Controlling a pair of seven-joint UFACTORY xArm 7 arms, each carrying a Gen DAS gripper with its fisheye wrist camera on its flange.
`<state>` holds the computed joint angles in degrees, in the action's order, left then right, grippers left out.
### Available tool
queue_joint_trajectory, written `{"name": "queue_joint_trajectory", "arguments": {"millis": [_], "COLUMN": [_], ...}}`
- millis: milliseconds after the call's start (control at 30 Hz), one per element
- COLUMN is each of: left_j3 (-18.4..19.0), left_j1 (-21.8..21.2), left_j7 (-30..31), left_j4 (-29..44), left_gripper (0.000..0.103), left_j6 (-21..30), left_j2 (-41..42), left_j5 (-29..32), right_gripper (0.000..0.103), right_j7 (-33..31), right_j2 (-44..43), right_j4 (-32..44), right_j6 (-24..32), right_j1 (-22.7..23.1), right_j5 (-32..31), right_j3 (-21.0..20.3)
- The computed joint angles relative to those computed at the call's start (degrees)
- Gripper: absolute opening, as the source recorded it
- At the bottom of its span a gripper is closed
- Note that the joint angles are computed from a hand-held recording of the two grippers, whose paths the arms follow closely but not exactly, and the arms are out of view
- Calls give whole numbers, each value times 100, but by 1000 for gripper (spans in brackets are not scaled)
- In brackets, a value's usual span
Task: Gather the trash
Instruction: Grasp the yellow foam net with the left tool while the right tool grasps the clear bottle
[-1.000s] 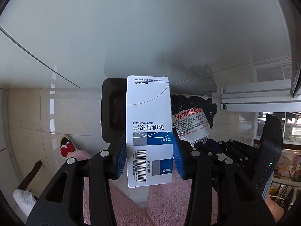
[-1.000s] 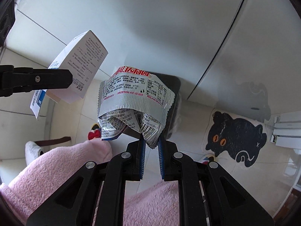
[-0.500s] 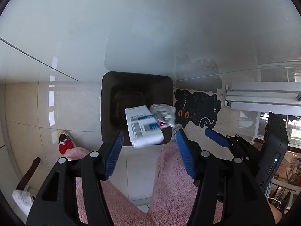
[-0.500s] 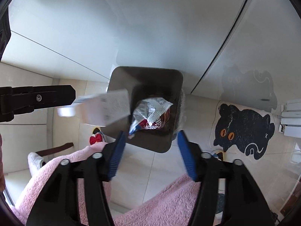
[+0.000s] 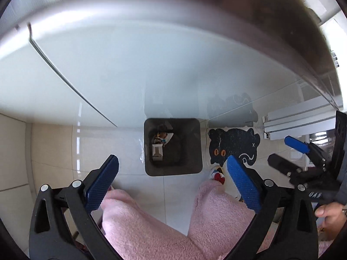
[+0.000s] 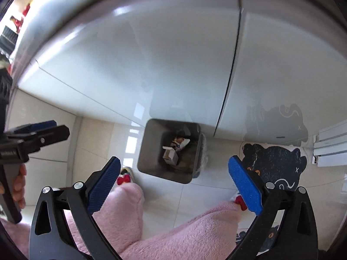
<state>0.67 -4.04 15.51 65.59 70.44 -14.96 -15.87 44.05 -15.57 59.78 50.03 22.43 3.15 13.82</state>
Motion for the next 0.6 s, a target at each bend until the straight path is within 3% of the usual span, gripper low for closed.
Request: {"name": "queue_joint_trajectory", "arguments": {"millis": [133, 267, 467, 600], "left_j3": [137, 240, 204, 101], "left_j1": [-15, -13, 9, 18], "left_j7": [245, 525, 805, 842], "left_j4": [675, 1503, 2388, 2837], "left_gripper": [95, 95, 95, 94], "left_j6": [291, 473, 298, 195], "left_j2": [-109, 109, 468, 799], "left_j5": [-238, -567, -872, -916], "right_gripper": [100, 100, 100, 100], "right_j7": [119, 161, 456, 1051], "right_j2": [-201, -56, 478, 1129], "right_j4": [609, 1472, 2502, 3450], "right_j6": [316, 613, 769, 1379], "right_j1": [-144, -354, -561, -605], "right_j5": [-35, -616, -899, -1283], "right_j3": [-86, 46, -44, -97]}}
